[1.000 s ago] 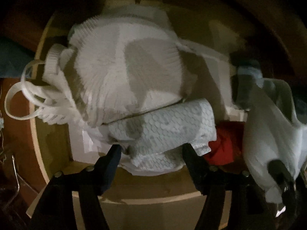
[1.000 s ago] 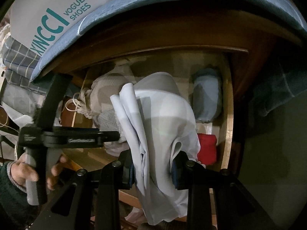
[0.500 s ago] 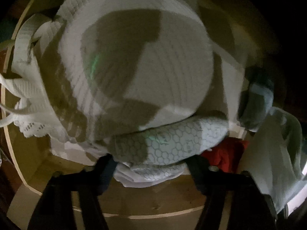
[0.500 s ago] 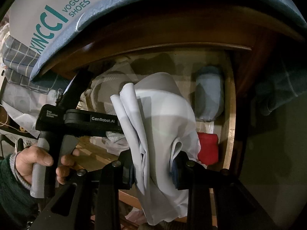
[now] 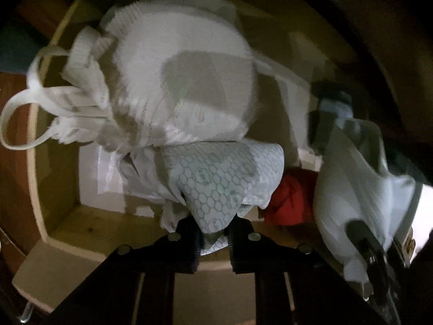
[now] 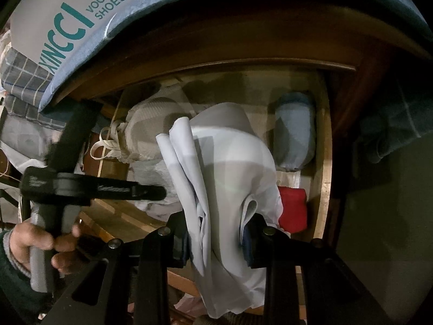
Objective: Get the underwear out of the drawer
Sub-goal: 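Grasp white hexagon-patterned underwear with the left tool while the right tool holds light blue underwear, then lift the hexagon-patterned underwear with the left tool up over the shoe box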
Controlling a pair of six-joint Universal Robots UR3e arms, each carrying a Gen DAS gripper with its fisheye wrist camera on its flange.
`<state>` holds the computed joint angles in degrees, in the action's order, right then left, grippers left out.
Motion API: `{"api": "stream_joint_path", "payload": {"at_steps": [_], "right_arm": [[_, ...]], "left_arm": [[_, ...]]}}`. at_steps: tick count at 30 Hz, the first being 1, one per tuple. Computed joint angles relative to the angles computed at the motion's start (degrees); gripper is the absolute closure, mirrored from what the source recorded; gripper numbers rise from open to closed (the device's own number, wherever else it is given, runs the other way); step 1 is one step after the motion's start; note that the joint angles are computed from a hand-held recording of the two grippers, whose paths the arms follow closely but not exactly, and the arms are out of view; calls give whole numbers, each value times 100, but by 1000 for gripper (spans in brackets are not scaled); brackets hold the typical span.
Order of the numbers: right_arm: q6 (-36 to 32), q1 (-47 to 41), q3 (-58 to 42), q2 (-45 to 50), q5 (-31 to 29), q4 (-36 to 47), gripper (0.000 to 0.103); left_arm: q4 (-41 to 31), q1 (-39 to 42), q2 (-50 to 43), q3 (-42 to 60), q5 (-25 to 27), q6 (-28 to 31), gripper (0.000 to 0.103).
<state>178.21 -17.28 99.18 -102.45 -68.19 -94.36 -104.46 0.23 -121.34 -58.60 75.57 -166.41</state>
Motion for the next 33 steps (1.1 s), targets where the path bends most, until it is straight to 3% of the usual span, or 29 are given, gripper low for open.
{"api": "stream_joint_path", "payload": {"at_steps": [7,11,33], "right_arm": [[45,118,-16,48,-143,-71,75],[56,181,-70,80,-222,-67,75],[236,417,-197,191,-495,-140,75]], "left_arm": [[150,186,748,-508,-113,329,88],[-112,345,1134,-501,-294,566,88],[-2167,1186,2154,1481,-987,2152,88]]}}
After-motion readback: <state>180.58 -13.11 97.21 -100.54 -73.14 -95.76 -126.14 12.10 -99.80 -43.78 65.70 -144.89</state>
